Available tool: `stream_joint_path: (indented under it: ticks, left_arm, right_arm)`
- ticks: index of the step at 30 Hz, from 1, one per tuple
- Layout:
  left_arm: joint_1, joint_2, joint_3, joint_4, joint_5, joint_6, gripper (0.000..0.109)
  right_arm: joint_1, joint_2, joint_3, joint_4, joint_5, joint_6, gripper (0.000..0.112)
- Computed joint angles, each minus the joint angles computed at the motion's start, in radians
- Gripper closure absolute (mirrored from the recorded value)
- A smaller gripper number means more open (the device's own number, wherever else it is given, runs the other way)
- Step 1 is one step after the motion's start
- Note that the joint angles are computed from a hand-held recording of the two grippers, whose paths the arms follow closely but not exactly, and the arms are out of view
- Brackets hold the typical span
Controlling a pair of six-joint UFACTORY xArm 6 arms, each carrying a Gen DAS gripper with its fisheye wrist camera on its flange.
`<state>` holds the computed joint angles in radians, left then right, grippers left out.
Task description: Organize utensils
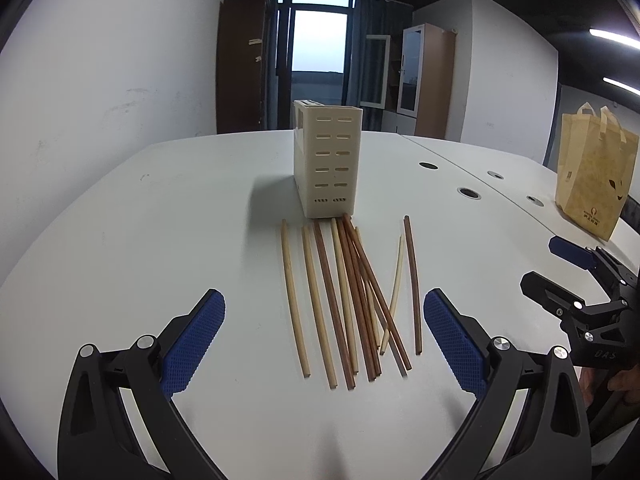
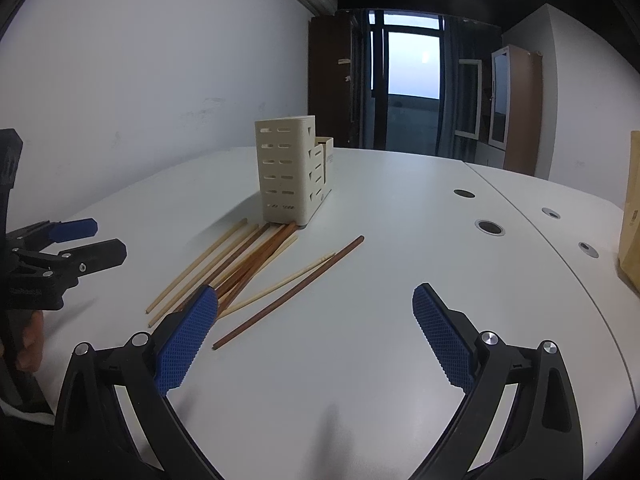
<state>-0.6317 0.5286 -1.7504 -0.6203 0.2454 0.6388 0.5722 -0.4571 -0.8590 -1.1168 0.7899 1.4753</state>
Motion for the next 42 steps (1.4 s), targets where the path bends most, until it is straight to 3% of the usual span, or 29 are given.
stream_joint_path:
  ticks: [12, 16, 29, 34, 42]
  left_arm:
    - [-0.002, 0.004, 0.006, 0.052, -0.009, -0.035, 0.011]
    - [-0.009, -0.002, 0.010, -0.056, -0.023, 0.075, 0.011]
    - [-0.015, -0.007, 0.027, -0.041, -0.046, 0.056, 0.011]
    - [0.002, 0.008, -0.011, -0.060, 0.033, 0.032, 0.011]
    - [0.009, 0.035, -0.051, 0.058, 0.046, -0.079, 0.011]
  right_arm:
    - [0.007, -0.002, 0.001, -0.017, 0.011, 0.026, 0.014]
    - [0.003, -0.001, 0.000, -0.002, 0.012, 0.015, 0.014]
    - [0.000, 0.000, 0.000, 0.009, 0.008, 0.004, 0.014]
    - [-0.021, 0.006, -0.005, 0.046, -0.018, -0.021, 0.014]
    - [-0.049, 0.029, -0.031, 0.088, -0.013, -0.067, 0.014]
